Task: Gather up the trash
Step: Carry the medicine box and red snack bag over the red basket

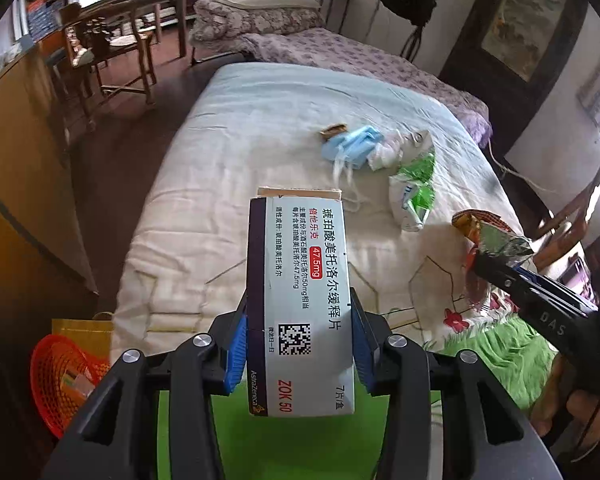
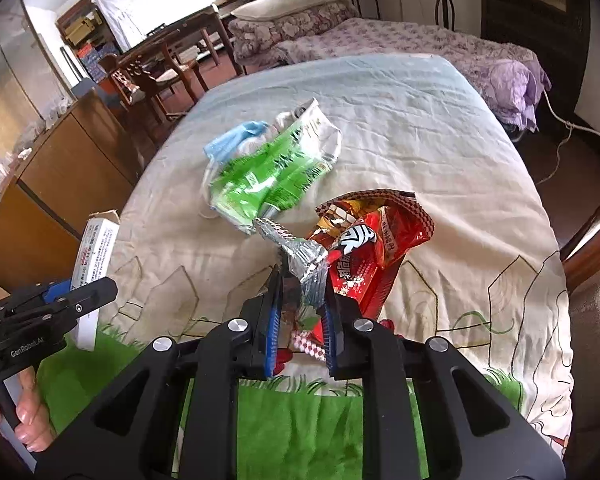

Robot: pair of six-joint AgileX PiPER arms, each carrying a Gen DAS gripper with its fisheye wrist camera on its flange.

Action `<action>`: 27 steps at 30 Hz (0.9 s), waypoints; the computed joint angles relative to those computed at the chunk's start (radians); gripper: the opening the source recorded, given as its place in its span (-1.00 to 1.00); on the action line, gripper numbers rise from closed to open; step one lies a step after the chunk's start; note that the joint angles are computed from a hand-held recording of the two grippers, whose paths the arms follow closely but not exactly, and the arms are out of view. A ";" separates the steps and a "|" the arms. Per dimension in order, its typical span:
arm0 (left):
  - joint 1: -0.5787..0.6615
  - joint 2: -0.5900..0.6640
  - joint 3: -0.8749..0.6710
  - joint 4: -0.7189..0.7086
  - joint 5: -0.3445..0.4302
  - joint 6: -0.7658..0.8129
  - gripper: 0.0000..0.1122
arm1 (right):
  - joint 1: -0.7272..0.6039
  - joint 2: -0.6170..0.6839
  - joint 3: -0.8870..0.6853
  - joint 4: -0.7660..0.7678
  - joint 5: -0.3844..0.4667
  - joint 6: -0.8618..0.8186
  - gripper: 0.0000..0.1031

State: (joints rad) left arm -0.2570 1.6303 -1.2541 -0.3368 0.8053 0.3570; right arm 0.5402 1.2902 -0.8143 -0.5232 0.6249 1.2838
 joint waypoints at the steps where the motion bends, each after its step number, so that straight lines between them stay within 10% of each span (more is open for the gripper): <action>1: 0.011 -0.008 0.004 -0.005 0.001 0.006 -0.23 | 0.006 -0.007 0.000 0.010 -0.013 -0.011 -0.63; 14: 0.278 -0.106 0.029 -0.132 0.054 0.128 -0.23 | 0.178 0.081 -0.225 0.079 0.030 -0.153 -0.64; 27: 0.629 -0.042 -0.004 -0.213 0.135 0.228 -0.22 | 0.321 0.527 -0.870 0.362 0.221 -0.601 -0.64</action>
